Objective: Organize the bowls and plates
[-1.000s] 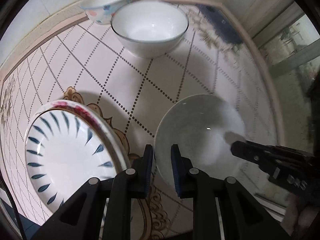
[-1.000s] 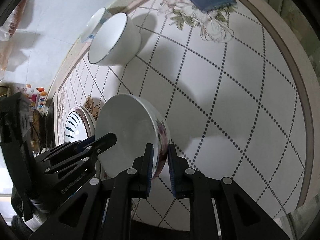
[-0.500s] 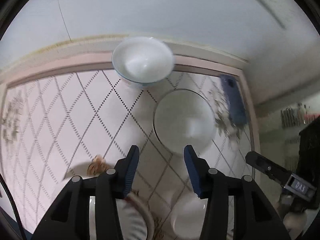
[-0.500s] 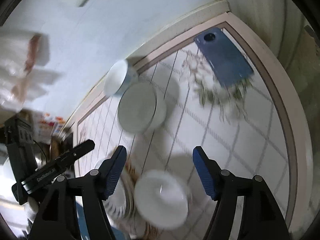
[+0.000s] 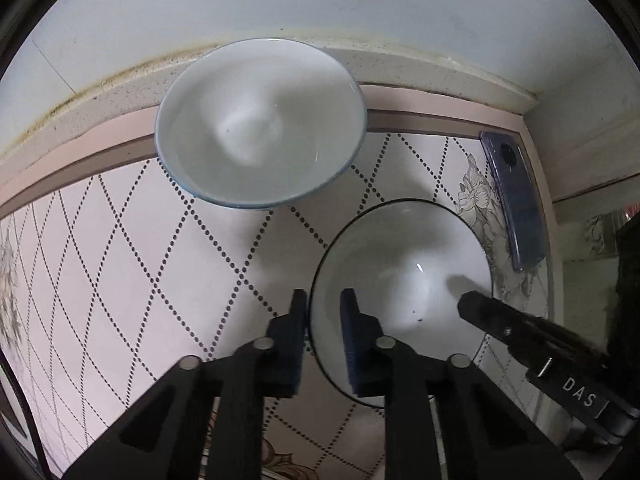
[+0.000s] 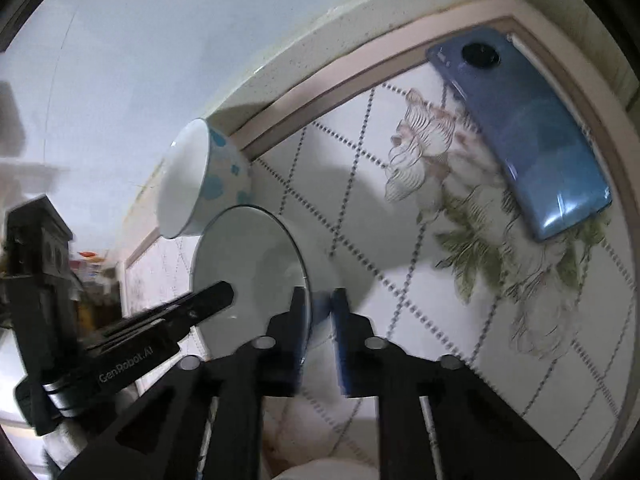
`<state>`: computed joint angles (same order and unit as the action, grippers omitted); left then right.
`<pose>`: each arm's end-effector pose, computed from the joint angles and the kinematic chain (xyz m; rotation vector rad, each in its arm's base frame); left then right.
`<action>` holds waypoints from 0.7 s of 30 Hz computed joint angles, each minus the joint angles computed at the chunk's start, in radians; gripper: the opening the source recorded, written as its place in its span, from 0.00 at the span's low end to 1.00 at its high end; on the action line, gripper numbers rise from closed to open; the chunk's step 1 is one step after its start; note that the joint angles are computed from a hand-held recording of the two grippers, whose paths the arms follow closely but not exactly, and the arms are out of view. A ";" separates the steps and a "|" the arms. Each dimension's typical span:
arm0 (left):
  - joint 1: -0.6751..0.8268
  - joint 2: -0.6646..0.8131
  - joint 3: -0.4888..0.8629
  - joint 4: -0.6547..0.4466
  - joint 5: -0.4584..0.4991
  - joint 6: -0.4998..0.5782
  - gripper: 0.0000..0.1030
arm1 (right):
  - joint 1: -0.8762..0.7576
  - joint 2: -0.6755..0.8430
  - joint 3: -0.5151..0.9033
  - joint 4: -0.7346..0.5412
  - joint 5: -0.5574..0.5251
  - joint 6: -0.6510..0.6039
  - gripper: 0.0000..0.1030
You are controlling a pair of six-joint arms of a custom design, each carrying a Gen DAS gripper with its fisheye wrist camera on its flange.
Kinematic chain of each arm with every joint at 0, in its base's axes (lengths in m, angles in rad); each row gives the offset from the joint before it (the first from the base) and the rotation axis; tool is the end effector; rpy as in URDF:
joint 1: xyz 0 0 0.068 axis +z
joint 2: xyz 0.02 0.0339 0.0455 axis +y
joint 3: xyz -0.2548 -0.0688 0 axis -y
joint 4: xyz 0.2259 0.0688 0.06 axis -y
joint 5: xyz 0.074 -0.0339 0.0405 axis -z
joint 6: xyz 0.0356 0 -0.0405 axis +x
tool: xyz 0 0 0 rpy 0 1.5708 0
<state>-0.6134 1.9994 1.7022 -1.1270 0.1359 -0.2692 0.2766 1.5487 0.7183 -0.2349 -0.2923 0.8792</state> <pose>0.3042 -0.2201 0.2284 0.5381 3.0064 -0.2837 0.2506 0.0818 0.1474 0.7248 2.6889 0.7357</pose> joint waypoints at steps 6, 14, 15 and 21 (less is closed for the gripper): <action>-0.018 -0.032 -0.008 -0.006 -0.026 0.003 0.11 | 0.010 -0.024 0.004 -0.043 0.031 -0.009 0.13; -0.056 -0.141 -0.034 -0.062 -0.031 0.004 0.11 | 0.042 -0.210 -0.038 -0.159 0.033 0.028 0.13; -0.066 -0.173 -0.050 -0.067 -0.030 0.002 0.11 | 0.052 -0.241 -0.043 -0.182 0.038 0.034 0.13; -0.140 -0.344 -0.138 -0.112 -0.049 -0.032 0.11 | 0.224 -0.484 -0.015 -0.432 0.166 0.128 0.13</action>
<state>-0.7533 1.6554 1.5641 -1.2386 0.0870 -0.3013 0.5007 1.0650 0.7034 -0.6671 -0.1264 1.0070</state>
